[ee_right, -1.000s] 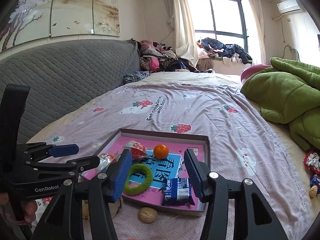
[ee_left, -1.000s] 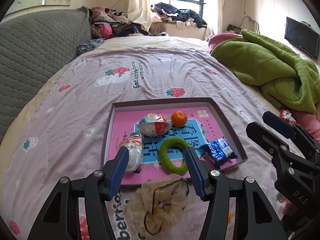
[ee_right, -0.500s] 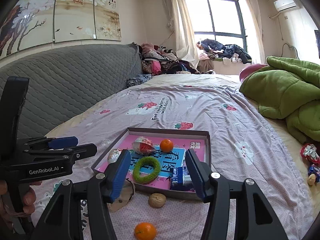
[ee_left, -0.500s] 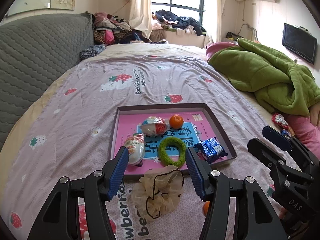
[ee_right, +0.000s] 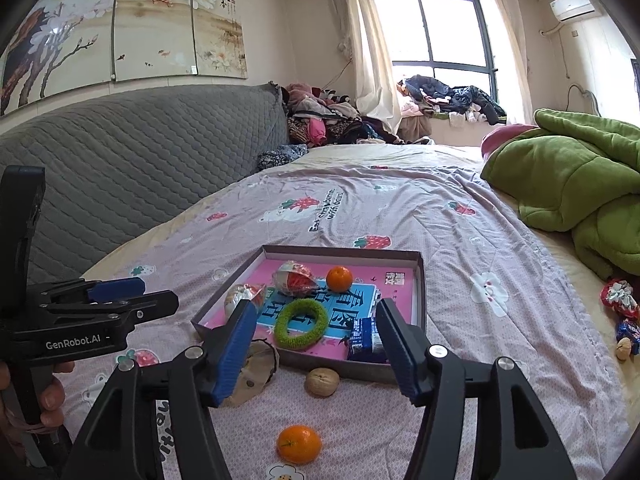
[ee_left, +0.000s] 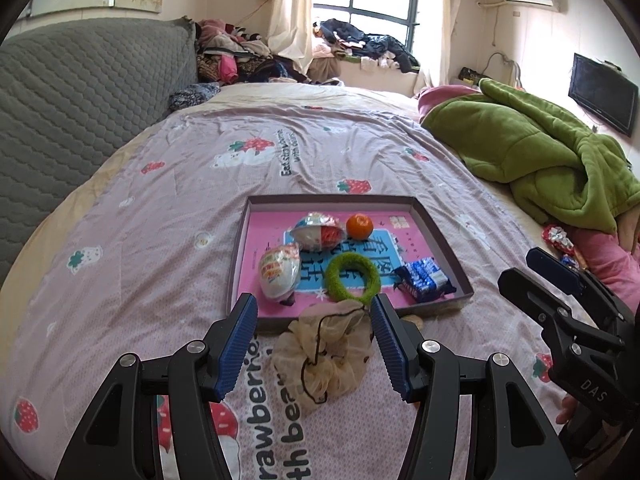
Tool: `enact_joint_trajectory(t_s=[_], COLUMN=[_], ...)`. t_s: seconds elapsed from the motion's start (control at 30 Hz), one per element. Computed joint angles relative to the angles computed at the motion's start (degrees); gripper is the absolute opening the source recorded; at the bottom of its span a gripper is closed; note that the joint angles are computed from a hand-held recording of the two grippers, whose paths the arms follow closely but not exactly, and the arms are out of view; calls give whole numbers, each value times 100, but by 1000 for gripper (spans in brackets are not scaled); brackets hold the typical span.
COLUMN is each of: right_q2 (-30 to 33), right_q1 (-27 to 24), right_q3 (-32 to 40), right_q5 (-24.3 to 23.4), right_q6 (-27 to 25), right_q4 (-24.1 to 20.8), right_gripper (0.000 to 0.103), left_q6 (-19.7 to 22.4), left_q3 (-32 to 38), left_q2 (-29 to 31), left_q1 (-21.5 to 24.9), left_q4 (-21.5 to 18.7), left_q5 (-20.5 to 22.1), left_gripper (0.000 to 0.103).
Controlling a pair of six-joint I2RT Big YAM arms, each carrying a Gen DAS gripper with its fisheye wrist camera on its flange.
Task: Organize objects
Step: 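Withdraw both open tools from the tray back over the bed, then move left tool to the beige mesh pouch while right tool approaches the walnut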
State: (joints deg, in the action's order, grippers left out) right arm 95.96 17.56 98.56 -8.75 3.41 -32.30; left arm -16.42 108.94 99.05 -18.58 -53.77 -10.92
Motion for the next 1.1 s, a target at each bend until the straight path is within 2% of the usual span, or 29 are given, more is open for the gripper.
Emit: enact_joint_trajectory(t_s=[0.27, 1.1], right_q2=[132, 689], right_q1=[60, 201], right_q3=[17, 265], right_q5=[108, 467], right_q6=[-108, -235], right_q4=[-225, -831], right_gripper=[62, 62], left_q6=[-128, -131], left_q3=[-239, -408], left_q2=[29, 328], left_q1=[40, 46], left_q4=[-54, -217], left_q5=[90, 215], left_gripper=[60, 60])
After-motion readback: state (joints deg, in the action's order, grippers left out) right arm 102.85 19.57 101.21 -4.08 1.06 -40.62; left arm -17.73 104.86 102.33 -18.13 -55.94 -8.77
